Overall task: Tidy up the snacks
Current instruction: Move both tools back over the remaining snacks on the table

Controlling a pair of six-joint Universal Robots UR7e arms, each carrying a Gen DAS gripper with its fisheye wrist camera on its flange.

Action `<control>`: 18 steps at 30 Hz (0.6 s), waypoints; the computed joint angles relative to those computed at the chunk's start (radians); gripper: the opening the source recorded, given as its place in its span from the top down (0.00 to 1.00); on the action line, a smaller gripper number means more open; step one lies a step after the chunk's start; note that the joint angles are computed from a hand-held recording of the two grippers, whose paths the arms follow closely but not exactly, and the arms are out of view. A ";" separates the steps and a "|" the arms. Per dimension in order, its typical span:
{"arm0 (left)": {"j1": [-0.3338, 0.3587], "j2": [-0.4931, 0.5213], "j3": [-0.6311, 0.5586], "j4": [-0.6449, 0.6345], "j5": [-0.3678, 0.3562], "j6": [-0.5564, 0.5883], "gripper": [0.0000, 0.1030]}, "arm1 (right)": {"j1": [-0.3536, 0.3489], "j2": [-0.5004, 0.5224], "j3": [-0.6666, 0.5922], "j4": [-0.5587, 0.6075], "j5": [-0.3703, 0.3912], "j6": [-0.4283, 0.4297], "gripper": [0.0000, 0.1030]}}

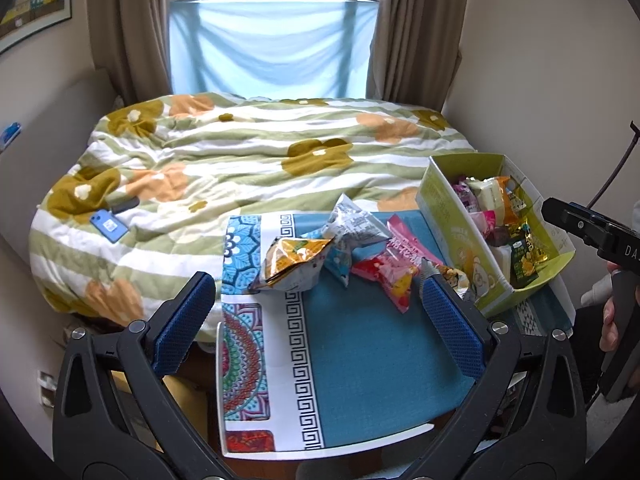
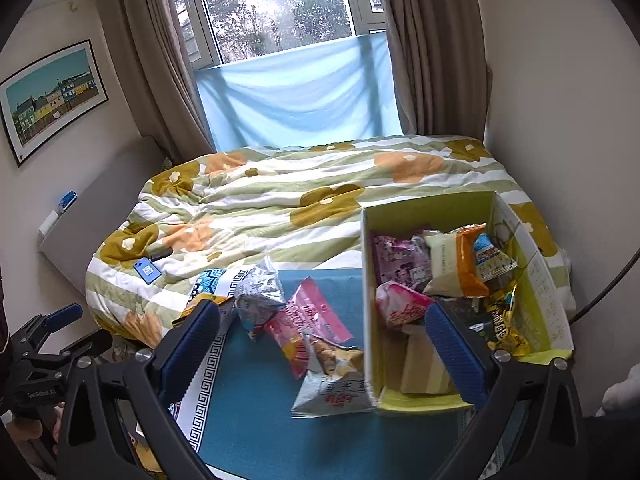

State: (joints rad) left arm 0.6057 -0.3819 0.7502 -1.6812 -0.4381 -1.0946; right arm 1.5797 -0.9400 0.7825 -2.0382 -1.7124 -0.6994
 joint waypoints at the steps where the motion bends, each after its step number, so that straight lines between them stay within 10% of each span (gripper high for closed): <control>1: 0.004 -0.023 0.040 -0.027 -0.002 0.019 0.00 | 0.006 -0.013 0.036 -0.019 0.000 0.007 0.01; 9: 0.063 -0.093 0.172 -0.203 -0.055 0.183 0.00 | 0.040 -0.014 0.158 -0.070 -0.017 -0.007 0.01; 18: 0.161 0.026 -0.008 -0.136 -0.130 0.318 0.00 | 0.047 0.165 -0.037 0.095 -0.050 -0.155 0.01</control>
State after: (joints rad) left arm 0.7670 -0.3558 0.7424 -1.8172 -0.5677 -0.7771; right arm 1.6263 -0.7753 0.7455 -1.9437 -1.7627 -0.8543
